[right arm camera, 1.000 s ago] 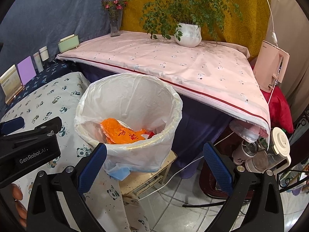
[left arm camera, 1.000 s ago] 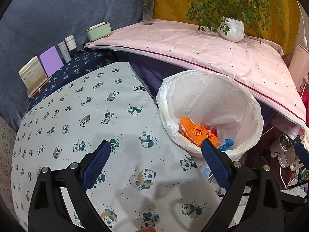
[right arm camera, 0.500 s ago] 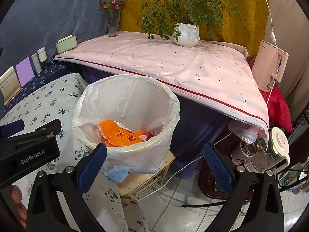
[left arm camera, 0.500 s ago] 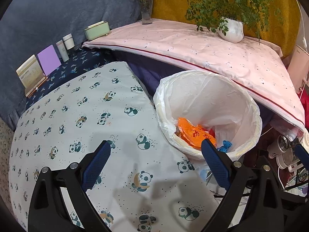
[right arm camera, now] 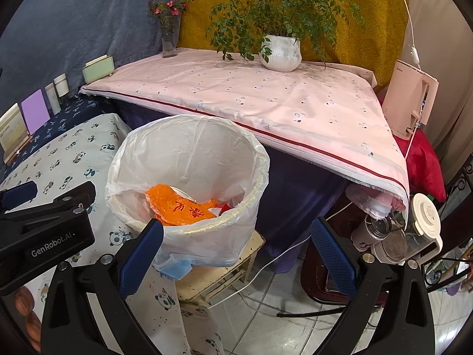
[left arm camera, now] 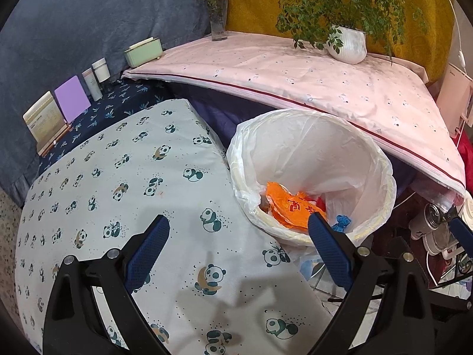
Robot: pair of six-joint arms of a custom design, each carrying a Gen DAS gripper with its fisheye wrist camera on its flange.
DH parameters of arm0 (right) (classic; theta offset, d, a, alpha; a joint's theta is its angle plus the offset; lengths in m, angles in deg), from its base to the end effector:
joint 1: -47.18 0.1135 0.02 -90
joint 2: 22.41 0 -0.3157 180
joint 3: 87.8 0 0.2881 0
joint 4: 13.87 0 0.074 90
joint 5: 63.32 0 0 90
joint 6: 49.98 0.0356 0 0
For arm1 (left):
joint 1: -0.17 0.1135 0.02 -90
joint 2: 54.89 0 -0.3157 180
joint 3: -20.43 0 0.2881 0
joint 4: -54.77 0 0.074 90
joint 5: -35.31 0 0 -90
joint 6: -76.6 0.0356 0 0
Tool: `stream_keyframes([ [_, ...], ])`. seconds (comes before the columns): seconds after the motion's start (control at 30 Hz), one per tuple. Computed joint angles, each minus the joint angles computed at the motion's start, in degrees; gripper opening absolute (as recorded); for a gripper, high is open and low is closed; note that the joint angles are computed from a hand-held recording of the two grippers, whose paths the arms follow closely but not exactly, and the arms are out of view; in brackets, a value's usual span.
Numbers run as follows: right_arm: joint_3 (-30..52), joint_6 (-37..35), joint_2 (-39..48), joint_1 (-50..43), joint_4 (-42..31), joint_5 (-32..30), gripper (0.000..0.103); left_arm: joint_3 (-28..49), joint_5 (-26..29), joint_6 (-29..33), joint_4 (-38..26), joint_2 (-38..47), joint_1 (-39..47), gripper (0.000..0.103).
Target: Collect trash
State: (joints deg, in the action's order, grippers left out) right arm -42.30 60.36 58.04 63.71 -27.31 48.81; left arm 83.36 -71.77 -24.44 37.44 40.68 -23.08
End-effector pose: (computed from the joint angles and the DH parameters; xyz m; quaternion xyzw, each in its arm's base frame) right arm 0.2673 0.0653 0.1798 0.0986 0.9146 -0.0600 0.3874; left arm 0.3374 -0.1336 0.1896 0.0483 0.9293 0.0336 0.3646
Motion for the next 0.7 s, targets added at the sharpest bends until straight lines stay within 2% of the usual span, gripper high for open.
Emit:
stream_keyframes([
  [0.7, -0.73, 0.66, -1.41, 0.56, -0.48, 0.8, 0.097, -0.64, -1.52, 0.11, -0.16, -1.03, -0.9, 0.09],
])
